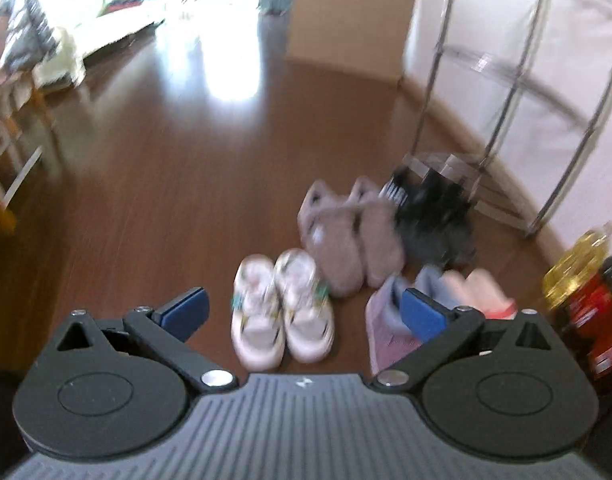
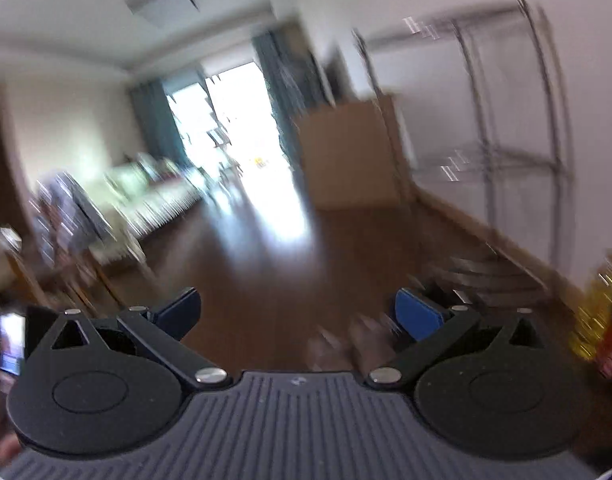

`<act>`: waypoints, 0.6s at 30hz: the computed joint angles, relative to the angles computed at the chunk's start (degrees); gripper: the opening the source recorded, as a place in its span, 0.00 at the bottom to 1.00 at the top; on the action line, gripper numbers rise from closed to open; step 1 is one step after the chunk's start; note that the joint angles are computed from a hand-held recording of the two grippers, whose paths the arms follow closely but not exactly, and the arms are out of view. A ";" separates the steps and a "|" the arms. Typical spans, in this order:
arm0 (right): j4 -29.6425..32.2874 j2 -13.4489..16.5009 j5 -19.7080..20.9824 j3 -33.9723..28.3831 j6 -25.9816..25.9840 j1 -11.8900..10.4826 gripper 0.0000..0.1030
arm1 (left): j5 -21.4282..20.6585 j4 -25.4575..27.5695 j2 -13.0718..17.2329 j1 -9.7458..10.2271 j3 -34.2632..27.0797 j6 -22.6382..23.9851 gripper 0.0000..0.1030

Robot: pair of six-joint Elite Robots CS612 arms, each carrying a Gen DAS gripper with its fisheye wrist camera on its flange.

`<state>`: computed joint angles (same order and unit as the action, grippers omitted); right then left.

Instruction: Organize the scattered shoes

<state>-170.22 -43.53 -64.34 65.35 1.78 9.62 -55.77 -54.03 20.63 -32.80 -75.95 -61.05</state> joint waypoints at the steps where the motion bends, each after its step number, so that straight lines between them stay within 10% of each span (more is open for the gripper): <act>1: 3.23 0.62 -3.58 -0.09 -0.25 0.19 1.00 | -0.38 1.54 0.22 -0.11 0.76 -1.32 0.99; 9: 18.60 4.86 -8.11 -4.73 7.03 -0.60 1.00 | -2.15 4.96 1.86 0.26 3.32 1.48 0.99; 18: 17.86 4.51 -12.77 -3.11 3.37 0.04 1.00 | -4.08 -0.38 2.29 -0.08 4.63 7.36 0.99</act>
